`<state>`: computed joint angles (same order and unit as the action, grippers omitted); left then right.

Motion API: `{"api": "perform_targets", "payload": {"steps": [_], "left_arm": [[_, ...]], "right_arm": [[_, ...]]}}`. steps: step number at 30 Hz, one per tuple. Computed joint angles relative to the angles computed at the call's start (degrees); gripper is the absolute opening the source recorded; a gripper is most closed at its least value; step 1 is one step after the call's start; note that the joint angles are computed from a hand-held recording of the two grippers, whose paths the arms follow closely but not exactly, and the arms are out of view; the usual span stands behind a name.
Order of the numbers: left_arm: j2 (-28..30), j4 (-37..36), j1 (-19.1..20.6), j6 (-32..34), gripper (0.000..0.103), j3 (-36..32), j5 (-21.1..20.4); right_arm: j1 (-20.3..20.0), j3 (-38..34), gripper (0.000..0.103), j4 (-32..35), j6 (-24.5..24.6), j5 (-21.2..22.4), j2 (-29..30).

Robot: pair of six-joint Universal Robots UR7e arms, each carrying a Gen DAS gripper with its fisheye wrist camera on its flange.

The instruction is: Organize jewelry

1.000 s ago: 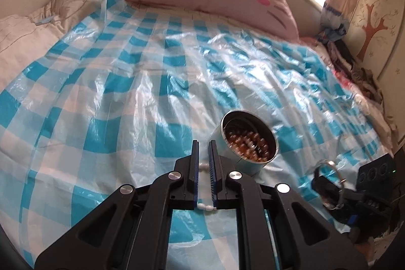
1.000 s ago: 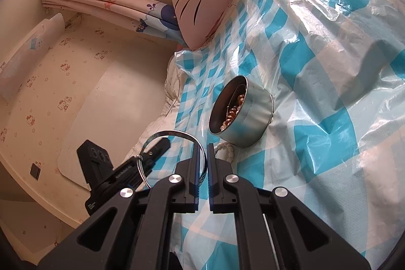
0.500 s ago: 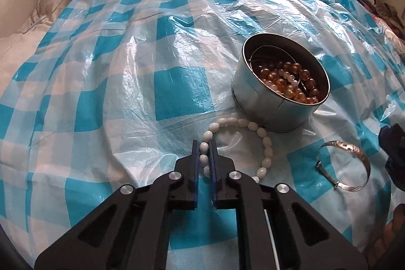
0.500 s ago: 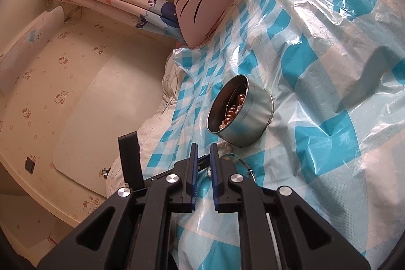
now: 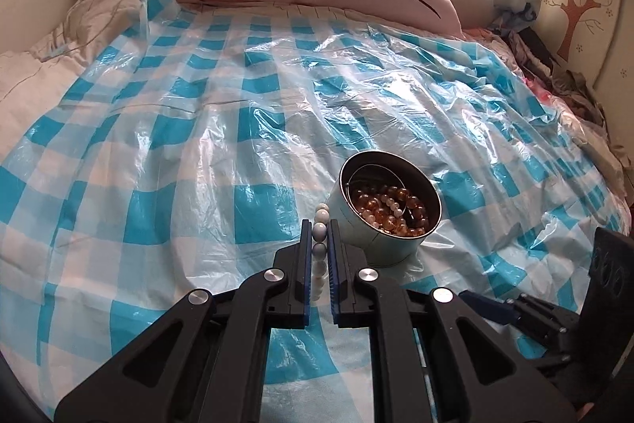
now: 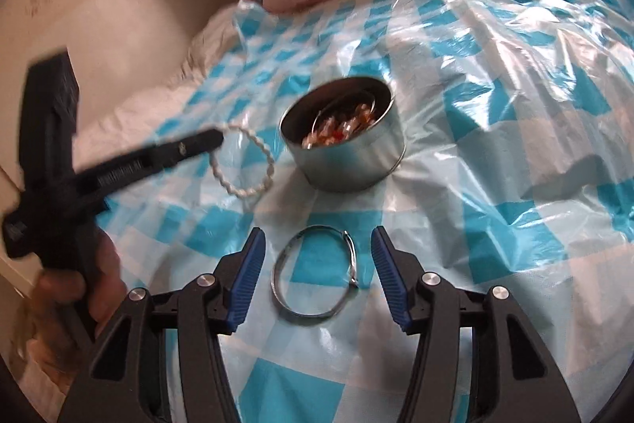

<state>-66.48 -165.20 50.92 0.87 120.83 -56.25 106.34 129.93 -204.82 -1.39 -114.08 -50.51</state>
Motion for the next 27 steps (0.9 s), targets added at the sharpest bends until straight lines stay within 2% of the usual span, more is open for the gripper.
{"api": "perform_targets", "payload": {"steps": [2,5,8,9,12,14,18,25,27], "left_arm": [[-0.2,-0.2,0.1,0.1,0.007,0.0,-0.3],[-0.4,-0.8,0.2,0.3,0.007,0.1,-0.8],[-0.8,-1.9,0.1,0.6,0.007,0.5,-1.5],[-0.9,-2.6,0.1,0.8,0.007,0.7,-1.8],[-1.5,-4.4,-0.2,1.4,0.007,1.3,-3.1],[-1.8,-5.7,-0.4,1.7,0.007,1.6,-3.8],[-1.9,-8.1,-0.9,2.0,0.007,2.1,-4.7],[-1.0,-10.3,-2.0,2.4,0.007,2.4,-4.8],[-0.7,-10.5,-2.2,2.3,0.007,2.3,-4.7]], "right_arm": [[1.2,-1.5,0.054,2.6,-1.0,-3.0,1.2],[0.6,-2.0,0.053,5.5,0.1,-4.0,1.4],[1.8,-3.4,0.027,7.2,-0.3,-8.6,2.8],[2.2,-3.6,0.01,7.9,-0.5,-9.1,3.0],[2.3,-3.5,0.006,6.8,-1.4,-8.5,3.1],[1.4,-2.3,0.006,4.1,-0.7,-5.6,2.2],[-2.9,2.1,0.005,-4.2,1.4,5.7,-0.7],[-10.8,7.6,0.004,-16.0,7.5,22.9,-3.3],[-11.9,8.4,0.004,-17.7,8.7,24.7,-3.6]]}}
